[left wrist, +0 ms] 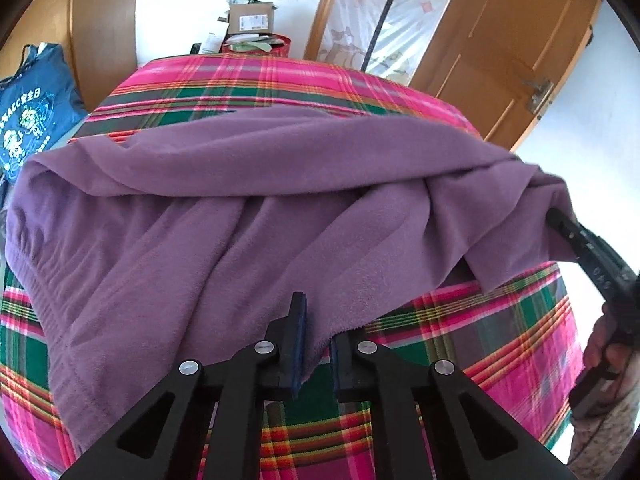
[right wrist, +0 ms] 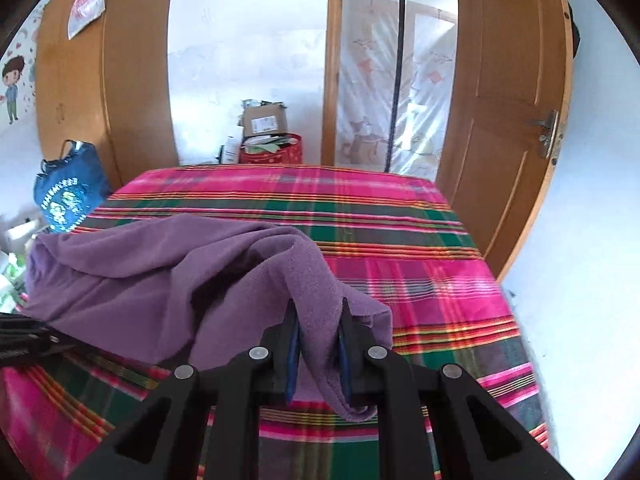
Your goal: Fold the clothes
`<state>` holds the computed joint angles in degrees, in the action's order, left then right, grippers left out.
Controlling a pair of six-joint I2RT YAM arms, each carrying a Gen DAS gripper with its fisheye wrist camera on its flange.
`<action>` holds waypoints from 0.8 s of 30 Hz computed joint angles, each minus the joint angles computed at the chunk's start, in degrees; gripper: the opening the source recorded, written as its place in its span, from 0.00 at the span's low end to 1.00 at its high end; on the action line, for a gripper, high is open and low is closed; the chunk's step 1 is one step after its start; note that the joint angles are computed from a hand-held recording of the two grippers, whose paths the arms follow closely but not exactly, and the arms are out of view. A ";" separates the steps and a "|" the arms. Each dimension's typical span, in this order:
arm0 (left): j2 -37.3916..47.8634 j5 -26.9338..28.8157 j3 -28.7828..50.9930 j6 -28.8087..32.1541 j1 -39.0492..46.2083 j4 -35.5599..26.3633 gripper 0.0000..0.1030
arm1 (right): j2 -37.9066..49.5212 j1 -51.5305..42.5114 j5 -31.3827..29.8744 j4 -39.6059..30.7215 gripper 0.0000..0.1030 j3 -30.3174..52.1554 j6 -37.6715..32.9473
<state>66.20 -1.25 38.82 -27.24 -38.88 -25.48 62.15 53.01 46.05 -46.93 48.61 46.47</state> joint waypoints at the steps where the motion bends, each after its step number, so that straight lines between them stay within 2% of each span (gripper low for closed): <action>1: -0.85 0.54 -0.21 -0.08 0.58 -0.02 0.10 | 0.52 -0.10 0.89 -0.69 0.16 0.21 0.13; 8: -4.40 2.49 -0.90 0.16 1.16 -0.96 0.10 | 5.92 -0.12 7.17 -6.94 0.17 2.20 2.14; 16: -4.75 4.43 -3.03 -0.29 0.06 -1.54 0.12 | 8.94 -1.24 5.61 -11.97 0.19 2.76 4.17; 18: -5.84 5.21 -3.69 -1.07 0.00 -2.29 0.17 | 9.55 -0.08 5.20 -15.04 0.20 3.79 6.08; 24: -11.04 7.37 -7.18 -3.15 -0.68 -3.77 0.25 | 13.58 6.81 6.64 -27.58 0.20 7.66 17.58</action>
<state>55.16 6.11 31.64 -30.39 -39.56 -29.26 75.73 59.82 52.69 -74.51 56.27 64.05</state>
